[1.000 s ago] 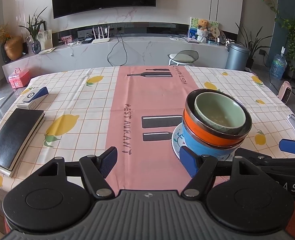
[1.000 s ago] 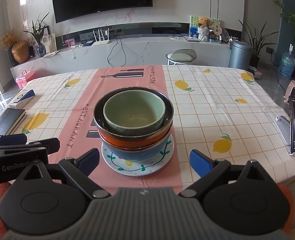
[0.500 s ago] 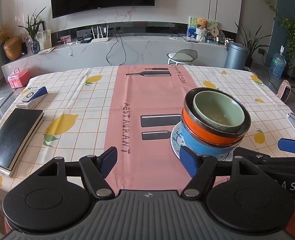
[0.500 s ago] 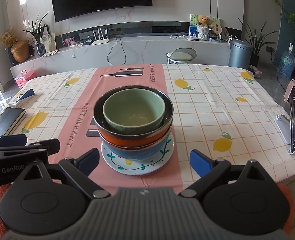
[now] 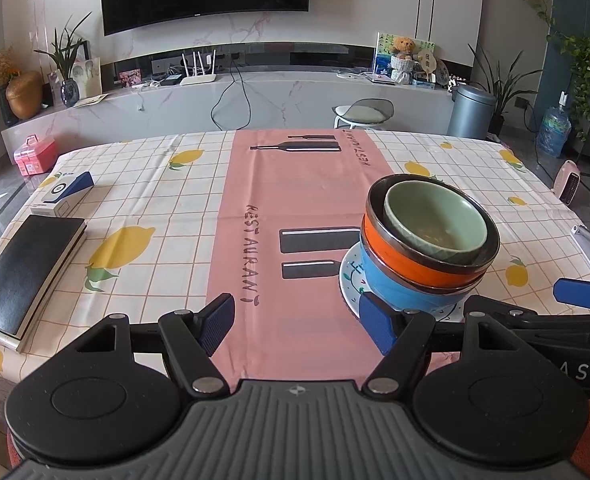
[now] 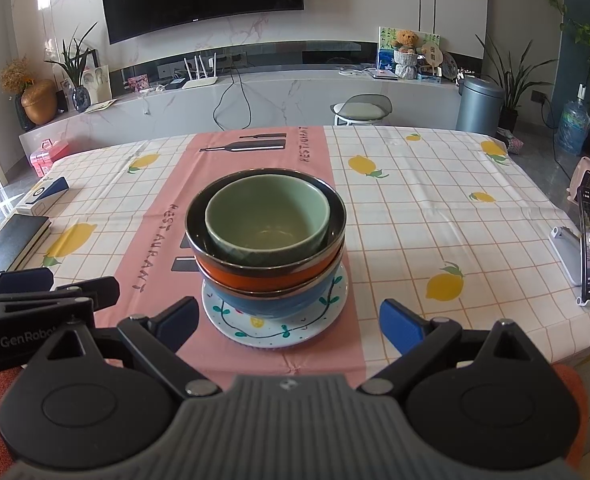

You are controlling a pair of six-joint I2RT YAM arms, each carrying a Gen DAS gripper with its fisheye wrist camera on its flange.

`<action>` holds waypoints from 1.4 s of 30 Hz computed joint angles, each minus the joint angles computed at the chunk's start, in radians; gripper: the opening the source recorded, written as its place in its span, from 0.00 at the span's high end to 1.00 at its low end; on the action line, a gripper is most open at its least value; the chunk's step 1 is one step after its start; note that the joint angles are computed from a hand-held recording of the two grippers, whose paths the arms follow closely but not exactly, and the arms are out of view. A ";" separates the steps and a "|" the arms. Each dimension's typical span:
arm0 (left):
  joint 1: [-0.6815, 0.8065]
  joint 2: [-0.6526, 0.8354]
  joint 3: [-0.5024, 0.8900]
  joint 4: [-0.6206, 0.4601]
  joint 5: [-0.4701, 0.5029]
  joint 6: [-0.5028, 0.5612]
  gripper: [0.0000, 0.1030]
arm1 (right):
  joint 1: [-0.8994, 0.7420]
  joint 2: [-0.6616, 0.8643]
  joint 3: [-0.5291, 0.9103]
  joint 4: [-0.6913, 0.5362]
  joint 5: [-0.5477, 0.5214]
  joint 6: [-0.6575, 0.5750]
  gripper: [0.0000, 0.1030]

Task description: Organize plates and bowls

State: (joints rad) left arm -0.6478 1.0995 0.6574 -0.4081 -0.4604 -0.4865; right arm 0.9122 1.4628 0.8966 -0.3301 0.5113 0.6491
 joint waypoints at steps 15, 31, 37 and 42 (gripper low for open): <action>-0.013 0.002 -0.003 0.000 -0.007 -0.009 0.19 | -0.003 0.004 0.002 -0.007 -0.007 0.009 0.08; -0.012 0.001 -0.004 0.000 -0.006 -0.009 0.19 | -0.002 0.003 0.002 -0.010 -0.007 0.010 0.08; -0.015 0.001 -0.004 -0.001 -0.008 -0.010 0.19 | -0.002 0.004 0.002 -0.010 -0.008 0.013 0.07; -0.011 0.000 -0.004 0.000 -0.005 -0.008 0.19 | -0.001 0.004 0.002 -0.011 -0.008 0.013 0.07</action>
State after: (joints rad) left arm -0.6593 1.0992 0.6531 -0.4079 -0.4653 -0.4949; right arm 0.9107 1.4672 0.8988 -0.3407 0.5033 0.6621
